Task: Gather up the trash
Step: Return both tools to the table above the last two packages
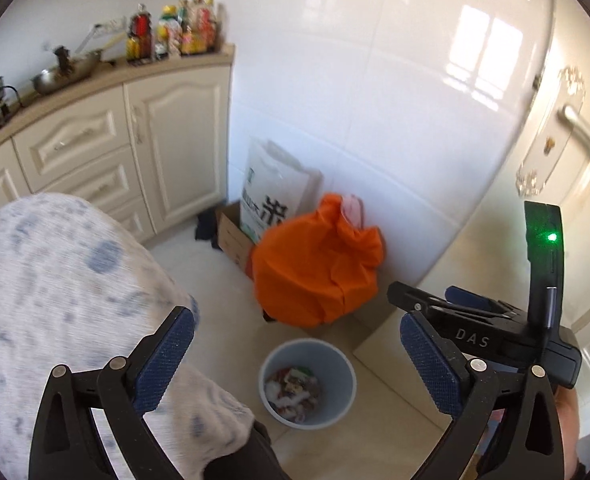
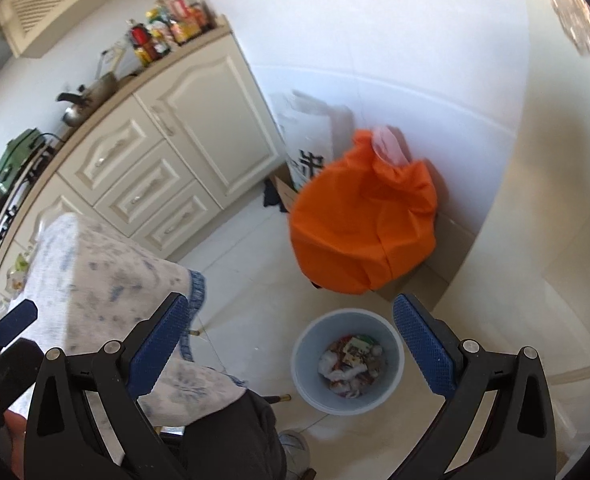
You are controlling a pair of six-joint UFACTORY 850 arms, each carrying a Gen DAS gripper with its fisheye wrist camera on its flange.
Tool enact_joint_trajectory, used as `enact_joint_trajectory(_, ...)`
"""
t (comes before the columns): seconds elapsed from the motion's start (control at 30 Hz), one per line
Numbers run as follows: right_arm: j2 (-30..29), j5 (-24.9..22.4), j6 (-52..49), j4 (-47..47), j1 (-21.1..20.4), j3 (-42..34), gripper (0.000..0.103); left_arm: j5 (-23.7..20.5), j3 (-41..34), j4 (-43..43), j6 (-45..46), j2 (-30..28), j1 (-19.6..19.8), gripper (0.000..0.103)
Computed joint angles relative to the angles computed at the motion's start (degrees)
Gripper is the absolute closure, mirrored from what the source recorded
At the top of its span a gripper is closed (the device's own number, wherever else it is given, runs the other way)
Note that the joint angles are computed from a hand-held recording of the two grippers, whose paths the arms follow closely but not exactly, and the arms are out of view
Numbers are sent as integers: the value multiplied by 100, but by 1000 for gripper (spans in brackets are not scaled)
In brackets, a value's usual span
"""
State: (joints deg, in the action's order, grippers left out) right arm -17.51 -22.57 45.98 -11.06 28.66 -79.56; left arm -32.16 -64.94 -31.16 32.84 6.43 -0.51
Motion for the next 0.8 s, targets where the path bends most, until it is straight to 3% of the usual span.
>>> enact_joint_trajectory(0.37, -461, -153, -365, -467, 811, -1414, 0, -295, 465, -1019, 959, 1186, 1737, 1)
enact_joint_trajectory(0.67, -1123, -186, -1005, -471, 1436, -2805, 0, -624, 384, -2014, 1917, 1520, 3349, 1)
enact_joint_trajectory(0.8, -1445, -179, -1363, -415, 1716, -3430, 0, -441, 500, -2195, 2099, 1711, 3715, 1)
